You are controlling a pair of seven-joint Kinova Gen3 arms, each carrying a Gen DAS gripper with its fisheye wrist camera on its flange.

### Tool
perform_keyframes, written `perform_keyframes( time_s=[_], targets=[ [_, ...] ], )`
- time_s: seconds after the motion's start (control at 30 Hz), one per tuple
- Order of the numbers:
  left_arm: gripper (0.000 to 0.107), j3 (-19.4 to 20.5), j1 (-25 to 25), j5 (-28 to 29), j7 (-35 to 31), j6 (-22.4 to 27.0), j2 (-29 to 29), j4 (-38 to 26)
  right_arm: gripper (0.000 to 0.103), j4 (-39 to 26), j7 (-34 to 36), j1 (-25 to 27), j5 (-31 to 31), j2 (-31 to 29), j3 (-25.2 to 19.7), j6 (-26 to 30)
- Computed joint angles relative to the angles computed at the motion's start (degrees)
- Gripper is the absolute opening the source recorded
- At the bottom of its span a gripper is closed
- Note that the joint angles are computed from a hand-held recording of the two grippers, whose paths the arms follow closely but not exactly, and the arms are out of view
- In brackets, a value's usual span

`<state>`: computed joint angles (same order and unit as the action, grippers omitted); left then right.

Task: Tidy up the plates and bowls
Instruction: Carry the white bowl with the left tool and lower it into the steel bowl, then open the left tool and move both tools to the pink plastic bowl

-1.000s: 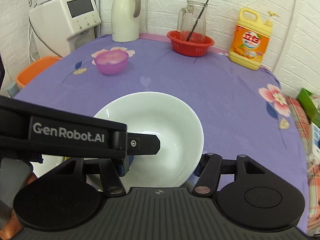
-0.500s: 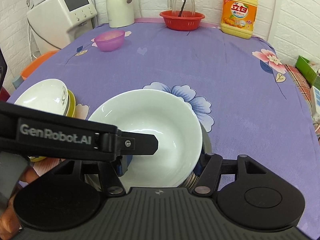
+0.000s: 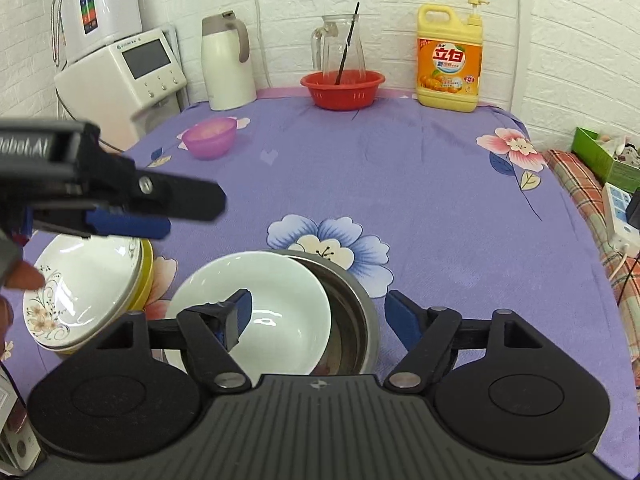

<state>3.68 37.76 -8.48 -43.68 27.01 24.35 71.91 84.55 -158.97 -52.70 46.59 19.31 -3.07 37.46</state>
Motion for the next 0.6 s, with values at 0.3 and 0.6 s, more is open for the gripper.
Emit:
perform_keyframes(
  time_s=[0.3,0.6],
  targets=[
    [0.075,-6.39,3.8,-11.58,7.39,4.17,-0.76,1.56,0.103,-0.31,1.49,3.03,-5.79,0.73,-0.32,-6.05],
    [0.075,-5.35,-2.1,-13.42,6.64,4.86,-1.77,3.13,0.103,-12.67,13.42,5.03,-15.36,6.89,-0.18,-3.45]
  ],
)
